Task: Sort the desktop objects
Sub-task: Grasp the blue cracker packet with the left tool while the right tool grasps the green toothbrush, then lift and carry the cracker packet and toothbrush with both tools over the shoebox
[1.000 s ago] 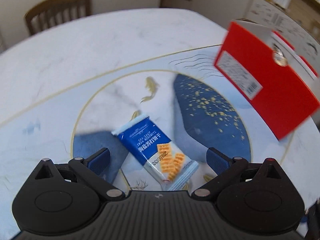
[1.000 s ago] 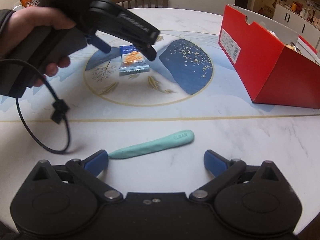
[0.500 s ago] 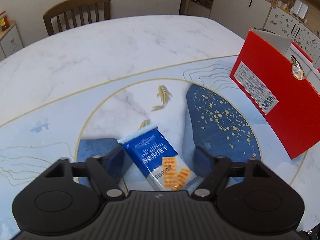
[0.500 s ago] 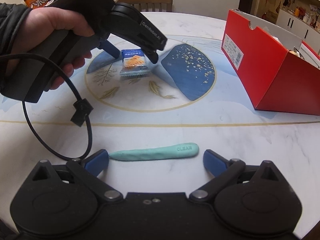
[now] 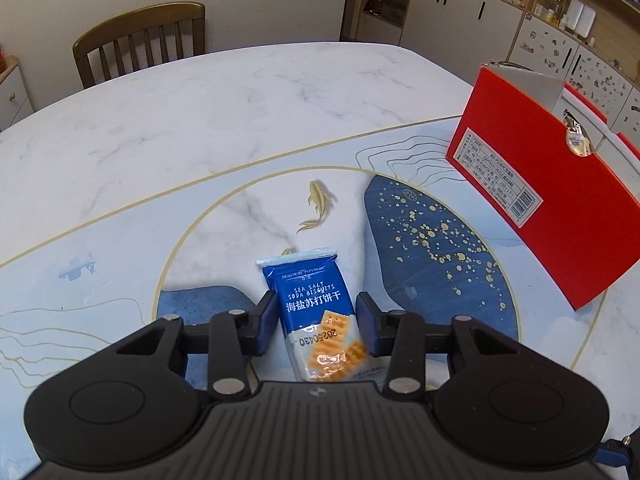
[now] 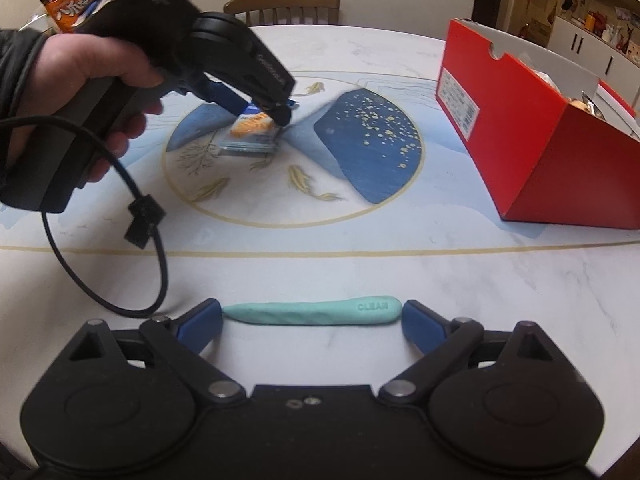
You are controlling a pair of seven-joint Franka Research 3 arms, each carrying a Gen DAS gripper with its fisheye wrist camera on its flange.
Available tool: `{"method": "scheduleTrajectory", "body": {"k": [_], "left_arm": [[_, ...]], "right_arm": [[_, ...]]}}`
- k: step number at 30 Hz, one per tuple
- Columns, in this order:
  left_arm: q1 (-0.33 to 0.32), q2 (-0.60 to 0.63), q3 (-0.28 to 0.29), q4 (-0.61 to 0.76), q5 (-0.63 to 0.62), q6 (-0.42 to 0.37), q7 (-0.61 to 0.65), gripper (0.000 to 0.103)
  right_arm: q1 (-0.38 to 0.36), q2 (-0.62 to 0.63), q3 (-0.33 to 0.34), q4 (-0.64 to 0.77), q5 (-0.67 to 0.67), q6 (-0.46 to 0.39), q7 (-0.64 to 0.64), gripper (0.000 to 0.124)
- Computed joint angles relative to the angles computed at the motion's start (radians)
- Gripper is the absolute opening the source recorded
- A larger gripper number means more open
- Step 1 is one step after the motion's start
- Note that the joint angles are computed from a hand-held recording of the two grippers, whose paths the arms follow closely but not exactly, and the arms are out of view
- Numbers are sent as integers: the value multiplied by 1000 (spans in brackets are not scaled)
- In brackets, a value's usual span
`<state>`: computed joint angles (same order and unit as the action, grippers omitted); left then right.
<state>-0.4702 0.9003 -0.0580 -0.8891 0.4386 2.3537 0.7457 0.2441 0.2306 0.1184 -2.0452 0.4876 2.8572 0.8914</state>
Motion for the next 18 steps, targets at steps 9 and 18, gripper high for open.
{"method": "scheduleTrajectory", "body": {"k": [9,18], "left_arm": [[5,-48,-15,-63,-3,40,7,37],[1,-133,-26,-183,21,128,19,37]], "right_arm": [[-1,-5,-17,17,-30,7,48,97],[-13,-21,-31,29,-46,30,78,97]]}}
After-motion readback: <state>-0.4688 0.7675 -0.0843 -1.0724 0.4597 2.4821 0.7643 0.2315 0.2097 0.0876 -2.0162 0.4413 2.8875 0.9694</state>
